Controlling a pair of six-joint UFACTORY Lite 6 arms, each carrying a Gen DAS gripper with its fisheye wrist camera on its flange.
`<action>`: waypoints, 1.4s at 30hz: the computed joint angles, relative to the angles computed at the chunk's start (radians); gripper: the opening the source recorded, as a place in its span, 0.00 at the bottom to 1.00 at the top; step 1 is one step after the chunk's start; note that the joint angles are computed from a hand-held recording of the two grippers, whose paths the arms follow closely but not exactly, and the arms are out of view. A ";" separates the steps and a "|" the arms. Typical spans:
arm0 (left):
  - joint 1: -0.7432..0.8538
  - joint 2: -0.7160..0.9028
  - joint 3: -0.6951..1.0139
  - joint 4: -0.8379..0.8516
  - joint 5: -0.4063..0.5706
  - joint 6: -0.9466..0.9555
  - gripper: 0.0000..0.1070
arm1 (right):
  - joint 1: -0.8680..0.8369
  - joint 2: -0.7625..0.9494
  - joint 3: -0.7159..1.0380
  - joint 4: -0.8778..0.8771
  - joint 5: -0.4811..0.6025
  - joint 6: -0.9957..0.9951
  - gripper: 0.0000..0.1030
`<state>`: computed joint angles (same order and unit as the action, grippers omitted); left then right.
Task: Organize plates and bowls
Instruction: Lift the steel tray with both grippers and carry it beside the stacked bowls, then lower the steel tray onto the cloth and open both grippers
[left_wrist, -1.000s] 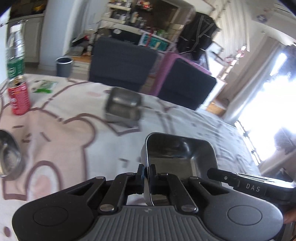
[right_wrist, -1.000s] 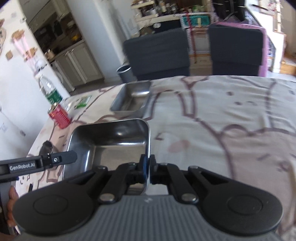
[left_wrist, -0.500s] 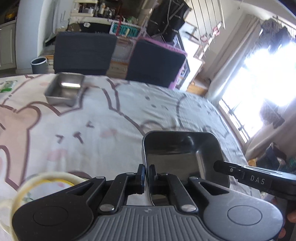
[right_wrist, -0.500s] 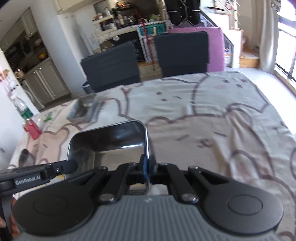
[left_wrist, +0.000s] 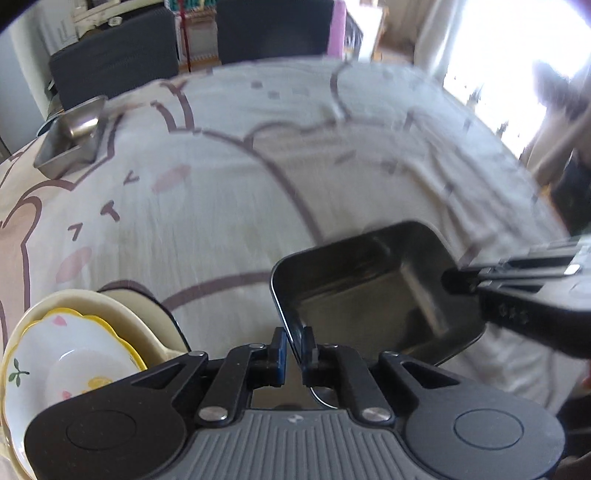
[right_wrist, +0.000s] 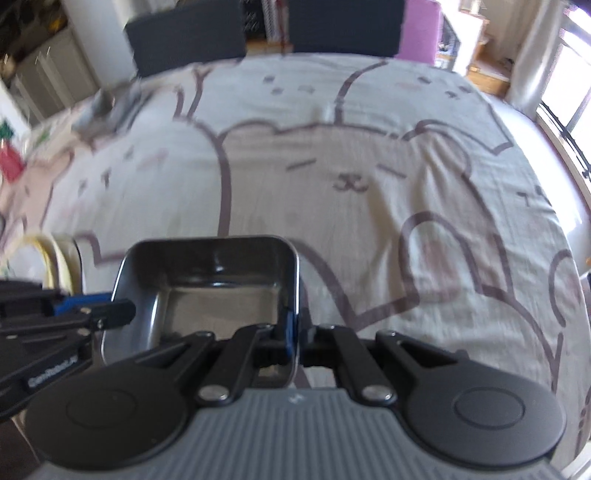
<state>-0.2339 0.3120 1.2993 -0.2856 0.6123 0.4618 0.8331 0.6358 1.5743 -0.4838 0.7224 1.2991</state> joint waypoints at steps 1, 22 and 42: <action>-0.011 0.008 -0.001 0.017 -0.008 -0.004 0.09 | -0.007 0.017 0.011 0.029 -0.007 -0.036 0.04; -0.024 0.024 0.020 -0.145 0.028 0.130 0.11 | -0.099 -0.083 -0.198 0.069 -0.142 -0.027 0.04; 0.010 -0.007 0.021 -0.182 0.050 0.162 0.63 | -0.047 -0.178 -0.272 -0.032 -0.090 0.097 0.52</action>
